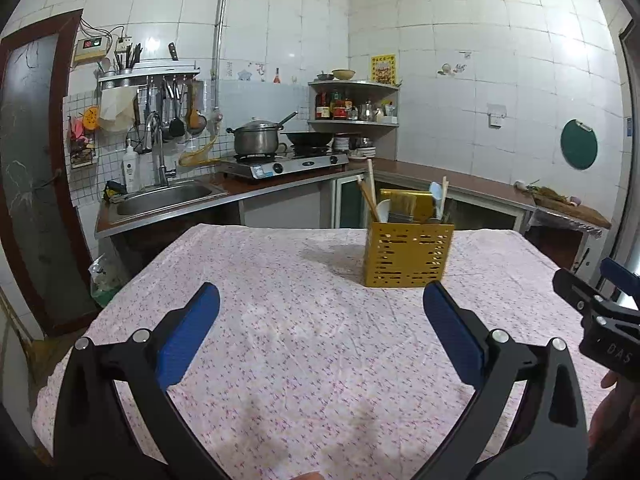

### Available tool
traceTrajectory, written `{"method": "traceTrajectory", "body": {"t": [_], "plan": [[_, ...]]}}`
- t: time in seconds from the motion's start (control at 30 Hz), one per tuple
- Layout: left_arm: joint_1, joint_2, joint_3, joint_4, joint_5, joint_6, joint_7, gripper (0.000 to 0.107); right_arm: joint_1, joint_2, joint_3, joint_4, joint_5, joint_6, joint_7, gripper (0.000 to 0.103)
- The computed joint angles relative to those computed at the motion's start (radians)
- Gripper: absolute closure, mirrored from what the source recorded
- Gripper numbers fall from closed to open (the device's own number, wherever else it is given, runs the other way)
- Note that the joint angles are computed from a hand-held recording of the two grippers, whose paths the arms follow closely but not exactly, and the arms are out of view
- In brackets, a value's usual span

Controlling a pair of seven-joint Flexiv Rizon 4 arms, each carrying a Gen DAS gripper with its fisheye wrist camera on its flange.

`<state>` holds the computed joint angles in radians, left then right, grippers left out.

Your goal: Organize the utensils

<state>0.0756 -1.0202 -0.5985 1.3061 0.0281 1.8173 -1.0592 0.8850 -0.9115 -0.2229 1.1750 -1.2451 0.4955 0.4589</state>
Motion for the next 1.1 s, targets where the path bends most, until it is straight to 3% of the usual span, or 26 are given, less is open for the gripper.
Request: {"method": "traceTrajectory", "body": {"t": [0.17,0.73,1.1], "plan": [[0.021,0.012,-0.013,0.049,0.049,0.057,-0.016,0.008,0.010,0.020,0.005,0.029,-0.016,-0.008,0.025,0.004],[0.073,0.026,-0.060,0.101,0.113,0.058,-0.061,0.008,0.034,0.016,0.014,0.013,-0.035,-0.073,0.003,0.004],[0.063,0.030,-0.041,0.096,0.098,0.051,-0.074,0.008,0.036,0.022,0.016,0.019,-0.039,-0.087,0.007,0.004]]}}
